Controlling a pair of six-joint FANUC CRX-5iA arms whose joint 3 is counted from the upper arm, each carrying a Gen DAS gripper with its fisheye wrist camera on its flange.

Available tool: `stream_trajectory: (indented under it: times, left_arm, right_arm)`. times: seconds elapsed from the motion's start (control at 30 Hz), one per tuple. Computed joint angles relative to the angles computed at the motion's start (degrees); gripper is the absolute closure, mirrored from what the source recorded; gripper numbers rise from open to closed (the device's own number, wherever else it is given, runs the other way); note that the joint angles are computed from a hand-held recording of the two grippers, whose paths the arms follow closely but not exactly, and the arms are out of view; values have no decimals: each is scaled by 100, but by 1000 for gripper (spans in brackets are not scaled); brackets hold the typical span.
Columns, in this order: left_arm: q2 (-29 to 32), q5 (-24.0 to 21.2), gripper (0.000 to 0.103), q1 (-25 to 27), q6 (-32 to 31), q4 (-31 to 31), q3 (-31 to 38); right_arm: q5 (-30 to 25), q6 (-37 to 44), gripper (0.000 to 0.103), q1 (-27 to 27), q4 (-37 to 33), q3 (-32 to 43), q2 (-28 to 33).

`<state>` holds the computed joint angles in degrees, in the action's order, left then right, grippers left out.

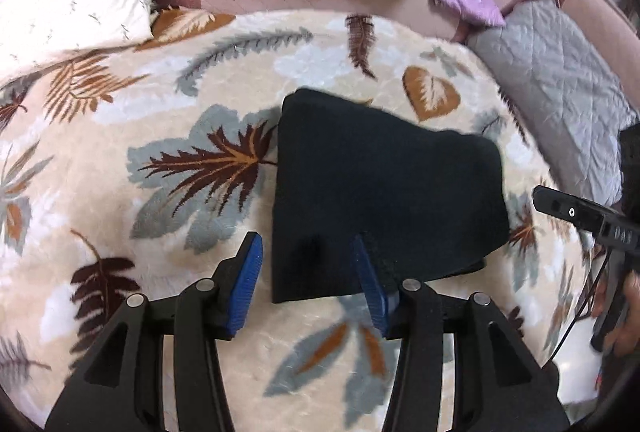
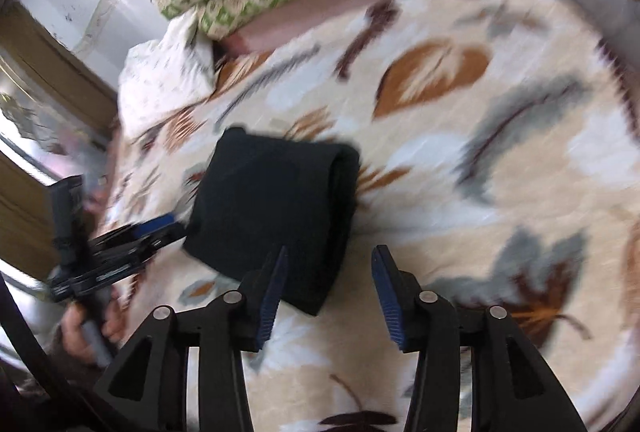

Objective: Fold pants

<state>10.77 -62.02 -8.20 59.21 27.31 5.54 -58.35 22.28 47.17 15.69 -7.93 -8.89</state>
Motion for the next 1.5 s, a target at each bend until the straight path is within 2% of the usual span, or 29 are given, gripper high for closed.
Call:
stream_trajectory:
  times: [0.07, 0.13, 0.2, 0.3, 0.4, 0.47, 0.57, 0.6, 0.77, 0.9, 0.97, 1.03, 1.13, 1.23, 1.3, 1.37, 1.43, 1.5]
  left_arm:
    - [-186, 223, 57, -70, 177, -197, -116]
    - [-392, 452, 57, -168, 479, -540, -228]
    - [-550, 586, 57, -235, 707, -800, -331]
    - [-799, 764, 57, -396, 1182, -1433, -438]
    - [-970, 854, 55, -463, 1356, -1736, -547]
    - [-1048, 859, 43, -497, 1478, -1872, -589]
    - [-1216, 966, 43, -420, 1467, -1716, -806]
    - [-1245, 957, 43, -389, 1442, -1625, -859]
    - [-1387, 945, 43, -424, 1669, -1726, -974]
    - [-1352, 869, 43, -455, 1660, -1886, -849]
    - [-1316, 899, 43, -323, 1337, -1576, -837]
    - [-1100, 705, 43, -193, 1015, -1315, -573]
    - [-637, 352, 42, -123, 729, -1247, 58]
    - [148, -382, 34, -87, 588, -1236, 1036]
    - [773, -1048, 34, -30, 512, -966, 1666]
    - [1240, -1553, 34, -75, 528, -948, 2136]
    - [1473, -1741, 34, -147, 613, -1119, 2358]
    - [1597, -1825, 34, -83, 598, -841, 2322]
  right_arm:
    - [-493, -619, 42, 484, 1086, -35, 104]
    - [-1119, -1211, 27, 939, 1942, 22, 325]
    - [-1617, -1792, 26, 1244, 2373, 122, 563]
    - [-1798, -2105, 27, 1414, 2187, 231, 703]
    - [-1938, -2216, 27, 1610, 2097, 237, 789]
    - [-1994, -2316, 27, 1743, 2154, 168, 783]
    - [-2052, -2455, 21, 1911, 2249, 109, 776]
    - [-2074, -2523, 16, 1977, 2321, 66, 751]
    - [-2104, -2641, 10, 2117, 2452, 48, 733]
    - [-1969, -2653, 6, 2128, 2446, -31, 641]
    - [-1809, -2613, 6, 2027, 2324, -115, 484]
    - [-1404, -2655, 6, 1831, 2142, -249, 248]
    - [-429, -2701, 6, 1216, 1617, -511, -154]
    - [346, -2405, 6, 531, 859, -647, -285]
    - [776, -1851, 5, 104, 157, -628, -240]
    - [1100, -1394, 5, -170, -399, -614, -166]
    - [1240, -999, 5, -390, -885, -558, -48]
    - [1417, -706, 5, -532, -1226, -571, 13]
